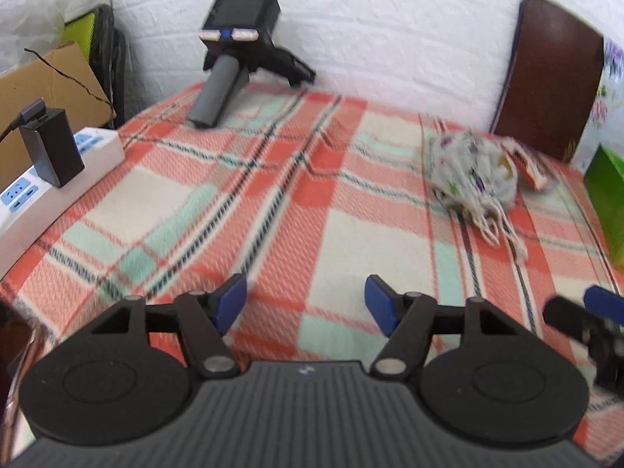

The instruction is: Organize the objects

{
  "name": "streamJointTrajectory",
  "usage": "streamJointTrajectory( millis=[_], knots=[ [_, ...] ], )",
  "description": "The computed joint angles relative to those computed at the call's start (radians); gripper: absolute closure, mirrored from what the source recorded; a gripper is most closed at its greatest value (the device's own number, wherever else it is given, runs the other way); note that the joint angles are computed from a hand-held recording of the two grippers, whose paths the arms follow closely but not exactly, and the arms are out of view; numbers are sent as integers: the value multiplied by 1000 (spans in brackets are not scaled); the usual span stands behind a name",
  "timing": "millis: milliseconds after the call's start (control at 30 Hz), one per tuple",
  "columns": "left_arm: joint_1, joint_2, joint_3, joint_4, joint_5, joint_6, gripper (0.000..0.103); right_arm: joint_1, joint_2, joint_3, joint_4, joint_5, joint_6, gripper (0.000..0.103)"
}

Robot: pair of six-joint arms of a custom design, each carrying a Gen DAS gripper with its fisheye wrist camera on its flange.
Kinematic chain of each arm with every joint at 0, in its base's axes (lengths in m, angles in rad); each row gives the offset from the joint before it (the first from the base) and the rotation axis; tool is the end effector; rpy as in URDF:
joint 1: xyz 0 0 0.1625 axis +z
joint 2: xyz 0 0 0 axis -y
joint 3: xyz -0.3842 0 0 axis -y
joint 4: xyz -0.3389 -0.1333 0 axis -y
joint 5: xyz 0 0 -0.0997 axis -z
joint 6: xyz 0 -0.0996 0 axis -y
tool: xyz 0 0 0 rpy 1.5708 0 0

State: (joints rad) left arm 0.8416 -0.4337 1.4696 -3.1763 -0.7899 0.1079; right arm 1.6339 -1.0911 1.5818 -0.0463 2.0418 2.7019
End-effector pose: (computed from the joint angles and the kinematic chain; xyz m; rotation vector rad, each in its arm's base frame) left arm -0.2771 -0.6154 0.0266 0.7093 2.3043 -0.9684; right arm 0.1203 -0.5069 0.2155 0.2236 -2.2061 1.2614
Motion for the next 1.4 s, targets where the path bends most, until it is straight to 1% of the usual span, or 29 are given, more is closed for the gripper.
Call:
streamJointTrajectory(
  millis=[67, 100, 167, 233, 267, 300, 333, 367, 400, 433, 500, 567, 667, 800, 833, 900, 967, 1000, 1033, 1067, 1100, 1133, 1167, 1233, 1300, 1333, 1367, 1400],
  knots=[
    [13, 30, 7, -136, -12, 85, 31, -4, 41, -74, 29, -10, 28, 36],
    [16, 33, 12, -170, -25, 98, 31, -7, 63, -116, 43, -11, 45, 35],
    [14, 42, 13, -201, -25, 119, 31, -11, 111, -204, 71, -14, 70, 35],
    [13, 52, 6, -217, -20, 136, 30, -21, 161, -301, 116, -42, 112, 34],
    [13, 54, 5, -220, -20, 138, 30, -30, 182, -347, 149, -72, 161, 30],
    [15, 54, 5, -223, -24, 138, 30, -42, 207, -401, 196, -106, 225, 23],
    [17, 53, 6, -226, -27, 138, 29, -54, 238, -464, 252, -130, 284, 22],
    [17, 54, 7, -228, -29, 139, 29, -57, 280, -540, 310, -115, 331, 22],
    [17, 55, 6, -229, -28, 140, 28, -52, 320, -602, 341, -58, 348, 36],
    [17, 56, 6, -231, -28, 144, 27, -54, 335, -622, 348, -43, 344, 38],
    [18, 56, 6, -232, -30, 146, 27, -64, 309, -580, 325, -80, 311, 63],
    [20, 54, 7, -227, -34, 144, 26, -65, 260, -501, 296, -94, 260, 71],
    [18, 54, 7, -222, -33, 144, 25, -77, 150, -330, 262, -138, 214, 73],
    [22, 45, 12, -206, -50, 139, 21, -99, -52, -40, 211, -190, 154, 73],
    [23, 42, 13, -197, -55, 140, 19, -103, -111, 32, 197, -190, 139, 73],
    [22, 40, 8, -173, -56, 142, 17, -112, -225, 175, 144, -177, 103, 73],
    [15, 33, 9, -138, -40, 130, 17, -113, -323, 300, 81, -156, 39, 72],
    [6, 21, 17, -103, -28, 105, 18, -114, -364, 350, 58, -151, 14, 71],
    [-4, -4, 37, -56, -33, 53, 18, -117, -399, 388, 46, -155, 3, 69],
    [-9, -39, 64, -6, -79, -15, 18, -130, -432, 419, 44, -177, 4, 61],
    [-13, -76, 94, 43, -148, -80, 18, -145, -458, 441, 45, -206, 11, 44],
    [-20, -103, 113, 85, -212, -124, 18, -159, -480, 460, 39, -230, 15, 36],
    [-31, -117, 124, 119, -259, -148, 18, -173, -500, 479, 22, -250, 12, 25],
    [-56, -129, 132, 184, -330, -162, 18, -180, -498, 474, 19, -255, 5, 23],
    [-73, -128, 122, 241, -405, -174, 17, -183, -474, 454, 40, -270, -3, 14],
    [-78, -123, 115, 260, -439, -183, 17, -185, -465, 454, 37, -276, -20, 13],
    [-81, -115, 103, 281, -470, -192, 15, -183, -456, 452, 29, -272, -46, 12],
    [-82, -104, 85, 308, -496, -202, 8, -180, -444, 449, 17, -261, -76, 12]
  ],
)
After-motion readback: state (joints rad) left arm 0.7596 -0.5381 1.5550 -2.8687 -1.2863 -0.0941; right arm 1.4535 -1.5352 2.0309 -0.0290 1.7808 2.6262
